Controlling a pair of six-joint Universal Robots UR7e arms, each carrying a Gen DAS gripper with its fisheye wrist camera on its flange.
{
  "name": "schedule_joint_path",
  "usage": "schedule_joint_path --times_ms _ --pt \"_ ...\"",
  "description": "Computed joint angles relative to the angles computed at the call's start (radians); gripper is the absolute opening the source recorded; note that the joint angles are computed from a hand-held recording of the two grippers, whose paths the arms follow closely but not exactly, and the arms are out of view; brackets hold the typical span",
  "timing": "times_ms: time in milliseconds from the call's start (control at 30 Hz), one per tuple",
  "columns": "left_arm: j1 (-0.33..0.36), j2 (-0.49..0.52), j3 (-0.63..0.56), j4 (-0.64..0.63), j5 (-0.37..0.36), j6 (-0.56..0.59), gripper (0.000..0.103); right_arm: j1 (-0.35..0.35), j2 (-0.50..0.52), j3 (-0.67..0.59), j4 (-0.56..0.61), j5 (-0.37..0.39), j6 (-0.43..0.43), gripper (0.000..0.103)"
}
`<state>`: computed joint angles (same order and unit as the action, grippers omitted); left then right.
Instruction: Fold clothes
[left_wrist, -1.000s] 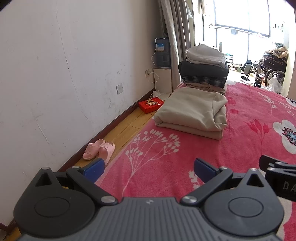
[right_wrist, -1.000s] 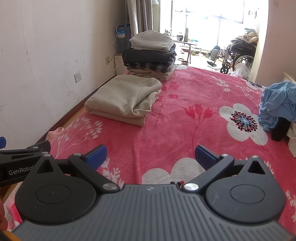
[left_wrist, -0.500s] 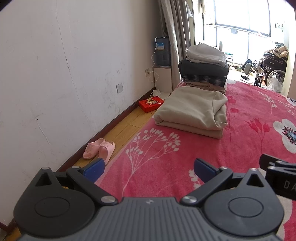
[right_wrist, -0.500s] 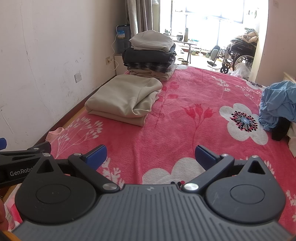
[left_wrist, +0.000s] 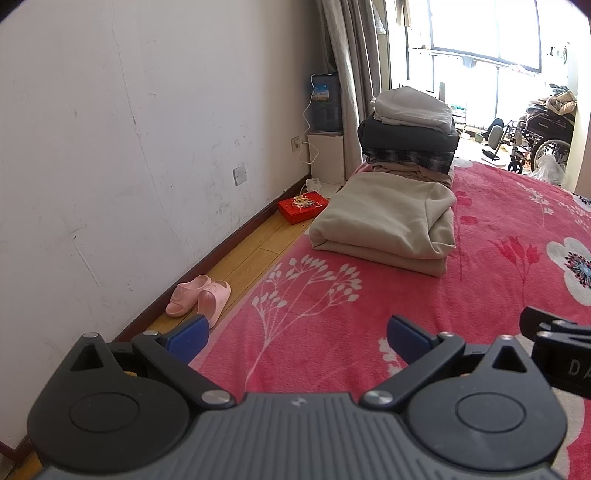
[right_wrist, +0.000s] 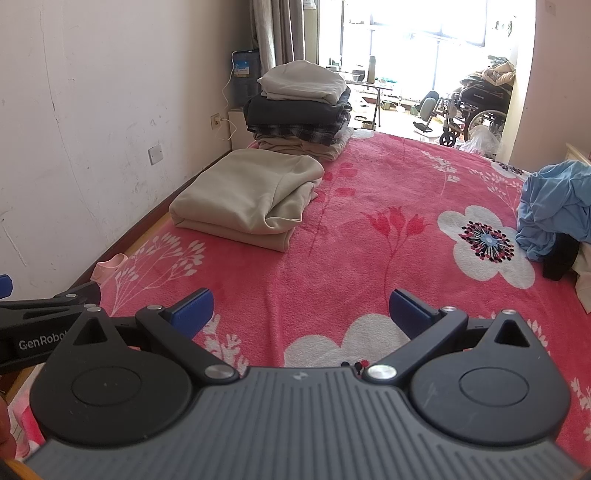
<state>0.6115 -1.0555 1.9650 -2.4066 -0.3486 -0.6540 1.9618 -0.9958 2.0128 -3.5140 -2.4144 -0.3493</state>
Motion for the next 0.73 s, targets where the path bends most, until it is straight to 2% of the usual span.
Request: schedule_joint_path --times_ms 733 --pt "-0.001 -0.007 0.006 -0.004 -0.001 0.000 0.103 0.004 0.004 -0.003 0.000 -0.009 -0.002 0.102"
